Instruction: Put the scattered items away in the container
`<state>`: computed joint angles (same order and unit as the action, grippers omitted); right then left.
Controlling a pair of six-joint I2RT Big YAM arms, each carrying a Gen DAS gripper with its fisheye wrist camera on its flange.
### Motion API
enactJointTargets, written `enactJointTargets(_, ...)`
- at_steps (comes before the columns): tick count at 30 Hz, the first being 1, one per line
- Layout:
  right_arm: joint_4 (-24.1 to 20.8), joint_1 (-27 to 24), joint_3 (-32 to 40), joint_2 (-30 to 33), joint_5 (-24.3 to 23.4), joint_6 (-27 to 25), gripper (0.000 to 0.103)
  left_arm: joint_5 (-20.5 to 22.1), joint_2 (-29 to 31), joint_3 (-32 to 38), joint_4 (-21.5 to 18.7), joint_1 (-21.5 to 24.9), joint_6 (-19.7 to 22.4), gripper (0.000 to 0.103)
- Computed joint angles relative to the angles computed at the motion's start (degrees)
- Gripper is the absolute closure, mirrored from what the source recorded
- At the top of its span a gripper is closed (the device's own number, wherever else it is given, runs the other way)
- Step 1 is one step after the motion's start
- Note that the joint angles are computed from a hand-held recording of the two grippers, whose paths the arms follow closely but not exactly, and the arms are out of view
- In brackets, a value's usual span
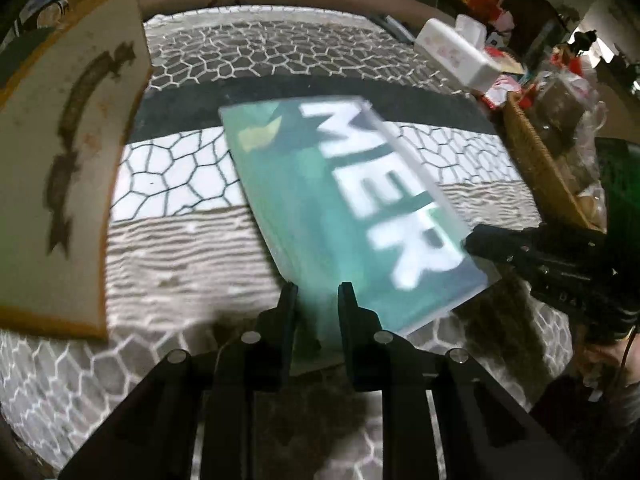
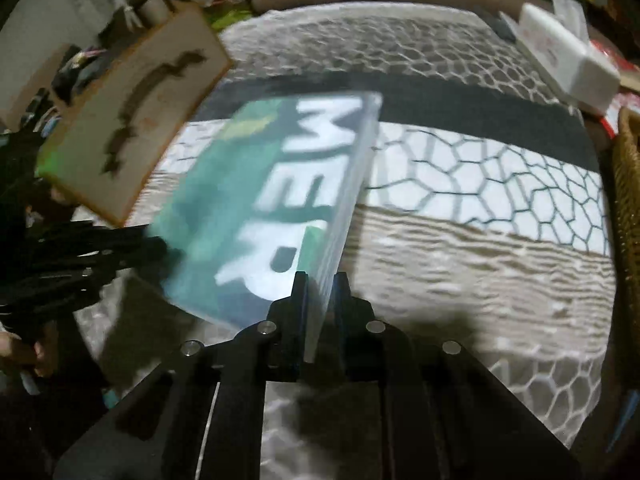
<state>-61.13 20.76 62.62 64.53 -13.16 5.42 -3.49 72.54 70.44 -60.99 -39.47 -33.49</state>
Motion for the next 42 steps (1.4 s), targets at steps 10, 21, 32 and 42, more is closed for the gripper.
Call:
enactJointTargets(10, -3.1, 8.5, -1.4, -5.0, 4.1, 7.0, 0.098, -2.6, -5.3, -1.2, -1.6, -5.3, -2.8, 0.083)
enactJointTargets(21, -4.4, 9.1, -3.4, -7.1, 9.9, 11.0, 0.091, -8.9, -6.3, -2.6, -3.0, -9.2, -5.3, 0.082)
enactJointTargets(32, 7.3, 9.7, -18.6, -19.8, -5.2, 38.0, 0.05, -7.1, -2.3, 1.7, -1.3, 1.8, 7.6, 0.063)
enactJointTargets(42, 24.4, 7.1, -25.0, -19.2, -8.7, 54.2, 0.049, -14.9, 18.1, 17.8, -7.1, 5.7, 17.3, 0.062)
